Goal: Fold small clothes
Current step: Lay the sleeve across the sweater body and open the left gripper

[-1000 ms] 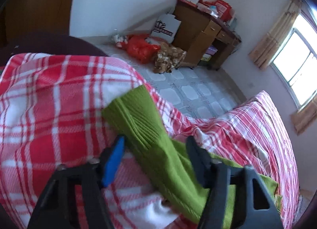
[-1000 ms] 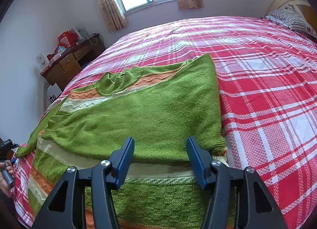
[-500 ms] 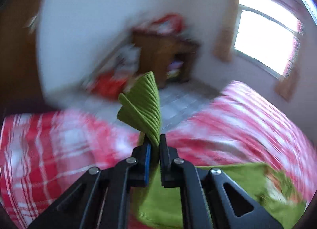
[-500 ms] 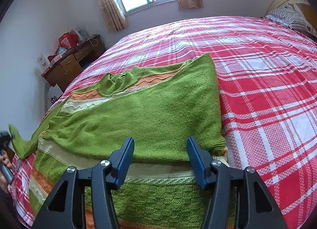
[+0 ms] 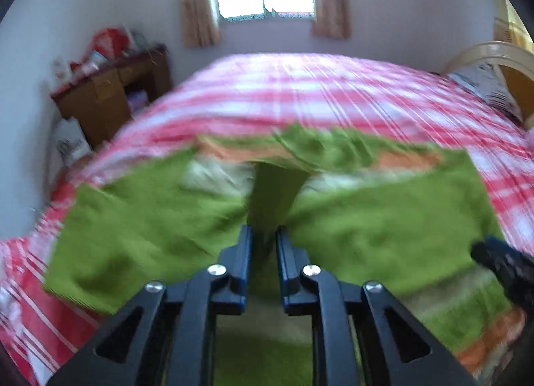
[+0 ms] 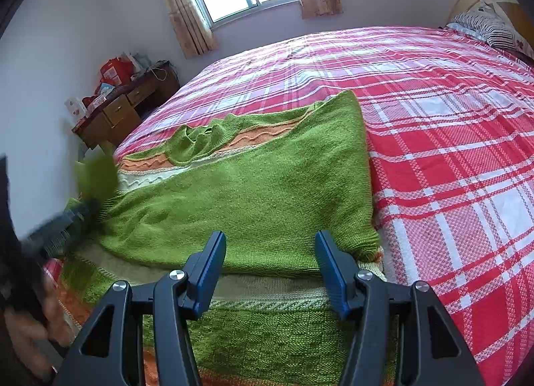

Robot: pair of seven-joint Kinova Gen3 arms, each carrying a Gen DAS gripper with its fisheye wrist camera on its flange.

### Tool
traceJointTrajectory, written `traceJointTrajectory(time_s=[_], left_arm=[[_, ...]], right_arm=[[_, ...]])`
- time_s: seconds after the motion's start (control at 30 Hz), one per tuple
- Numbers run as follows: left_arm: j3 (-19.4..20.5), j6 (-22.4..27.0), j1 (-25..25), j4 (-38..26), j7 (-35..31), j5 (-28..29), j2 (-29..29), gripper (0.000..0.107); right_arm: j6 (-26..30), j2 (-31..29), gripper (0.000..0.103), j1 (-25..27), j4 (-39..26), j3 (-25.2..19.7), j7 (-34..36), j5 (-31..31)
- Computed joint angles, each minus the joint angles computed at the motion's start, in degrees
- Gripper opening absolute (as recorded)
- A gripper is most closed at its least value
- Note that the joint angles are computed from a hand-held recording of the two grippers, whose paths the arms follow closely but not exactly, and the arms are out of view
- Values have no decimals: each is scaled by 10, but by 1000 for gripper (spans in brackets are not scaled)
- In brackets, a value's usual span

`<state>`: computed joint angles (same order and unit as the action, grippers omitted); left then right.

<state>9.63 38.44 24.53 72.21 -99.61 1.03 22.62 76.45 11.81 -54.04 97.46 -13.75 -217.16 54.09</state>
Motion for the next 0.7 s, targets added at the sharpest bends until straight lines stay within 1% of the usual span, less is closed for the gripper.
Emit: traceJointTrajectory(time_s=[0.03,0.07,0.1,0.13,0.17,0.2,0.23,0.27,0.3,0.33,0.37,0.4,0.43,0.47,0.5,0.53,0.6,0.63,0.7], left_arm=[[10,13,-15,-1,-19,18,-2,33],[10,16,-25,8,-40,41,-12,49],[1,11,-32,25,-54,64,-29,67],[-17,-4,-29,41,-70,87,-41,74],[-28,-28,-35,66,-80,109,-57,80],[-29,-51,-50,91,-85,126,-73,80],[-24,-74,-65,112,-81,133,-83,80],[-26,-98,-79,134,-67,130,-90,80],[-29,-121,-82,151,-46,119,-94,80],[-42,-136,-76,164,-23,105,-95,80],[-55,-143,-70,170,0,94,-92,80],[-57,-139,-75,172,19,92,-85,80],[-49,-127,-88,168,29,100,-78,80],[-33,-117,-111,168,36,116,-68,80],[-8,-117,-136,169,35,127,-67,80],[7,-126,-151,175,24,139,-71,80],[13,-127,-152,176,18,143,-67,86],[17,-130,-155,177,12,147,-65,88],[27,-131,-161,177,-9,157,-63,95]], right_arm=[[-1,-1,57,1,1,-1,-2,1],[2,1,57,10,0,-13,-3,3],[5,1,57,26,1,-33,-7,8],[9,3,57,48,1,-59,-10,13],[11,3,57,62,1,-76,-14,16],[10,2,57,67,3,-82,-16,17],[5,0,57,66,3,-78,-14,15],[-2,-5,57,56,6,-63,-12,9],[-6,-7,57,41,3,-41,-7,1],[-8,-9,57,31,-3,-28,-10,-3],[-19,-14,57,13,-4,-6,-20,3],[-40,-22,57,3,-2,7,-27,17],[-63,-24,57,3,-11,11,-24,36],[-86,-19,57,14,-23,8,-12,45],[-106,-13,57,35,-36,-3,9,45],[-129,1,57,62,-57,-17,33,42],[-173,29,57,115,-95,-43,79,26],[-184,49,57,142,-121,-59,102,16],[-177,94,57,194,-174,-104,149,-3]])
